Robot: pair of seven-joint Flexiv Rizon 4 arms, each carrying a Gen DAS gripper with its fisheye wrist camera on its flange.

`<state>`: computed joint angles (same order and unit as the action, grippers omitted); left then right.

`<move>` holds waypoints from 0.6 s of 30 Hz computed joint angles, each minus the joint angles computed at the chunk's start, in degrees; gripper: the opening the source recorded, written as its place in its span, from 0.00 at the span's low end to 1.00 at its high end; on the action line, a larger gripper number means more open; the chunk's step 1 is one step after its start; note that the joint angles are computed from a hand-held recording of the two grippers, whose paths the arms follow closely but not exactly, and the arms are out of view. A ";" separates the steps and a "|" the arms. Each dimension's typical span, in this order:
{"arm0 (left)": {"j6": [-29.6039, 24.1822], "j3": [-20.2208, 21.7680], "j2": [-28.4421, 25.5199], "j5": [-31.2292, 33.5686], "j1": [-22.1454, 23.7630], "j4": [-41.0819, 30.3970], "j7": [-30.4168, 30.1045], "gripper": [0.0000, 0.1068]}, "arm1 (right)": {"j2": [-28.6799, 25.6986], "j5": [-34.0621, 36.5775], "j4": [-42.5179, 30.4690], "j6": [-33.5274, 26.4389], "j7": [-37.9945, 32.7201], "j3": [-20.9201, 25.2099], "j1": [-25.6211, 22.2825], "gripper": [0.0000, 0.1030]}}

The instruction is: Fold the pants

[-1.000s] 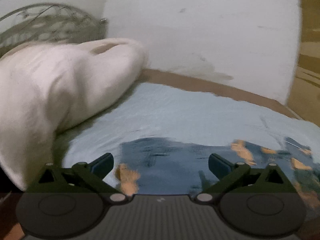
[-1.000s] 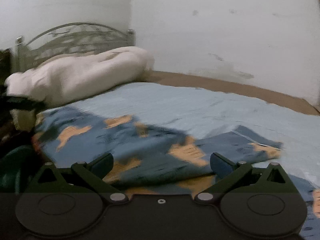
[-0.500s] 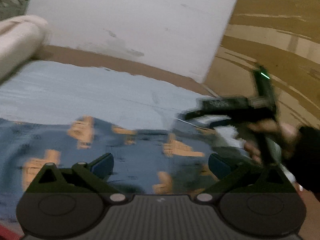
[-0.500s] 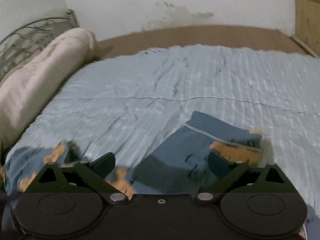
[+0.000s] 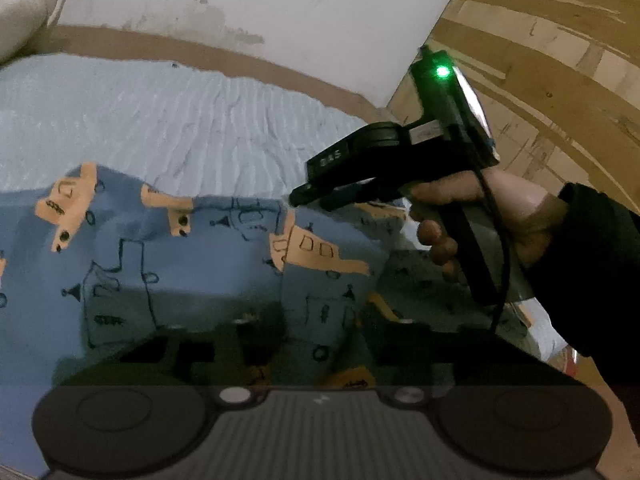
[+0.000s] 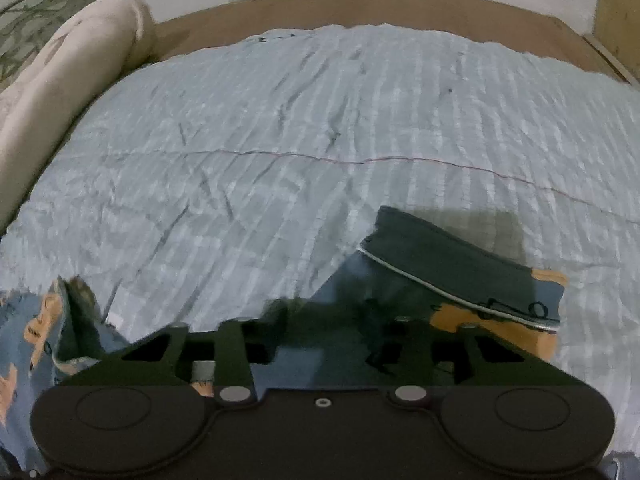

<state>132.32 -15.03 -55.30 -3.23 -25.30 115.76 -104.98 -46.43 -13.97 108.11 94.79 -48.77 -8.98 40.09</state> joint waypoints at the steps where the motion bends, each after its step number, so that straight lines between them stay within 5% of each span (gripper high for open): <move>1: -1.02 -0.15 0.24 -0.59 0.09 0.11 -0.25 0.21 | 0.05 0.18 0.36 0.89 -0.14 0.39 -0.36 0.15; 2: -1.92 -0.01 0.47 -1.46 -0.16 0.15 -0.43 0.19 | 0.20 0.55 0.93 1.73 -0.18 0.30 -0.33 0.01; 6: -2.19 0.54 1.18 -2.74 -0.99 0.51 -1.07 0.04 | 0.80 4.14 4.08 8.40 -1.14 -1.67 1.21 0.00; 13: 0.85 4.48 2.49 -7.17 -7.51 0.53 3.64 0.02 | 4.83 20.94 17.05 28.27 -8.90 -9.79 12.22 0.00; 18: 3.11 6.77 3.11 -9.74 -12.13 0.73 10.83 0.02 | 7.91 33.38 26.93 42.68 -11.00 -5.75 13.38 0.00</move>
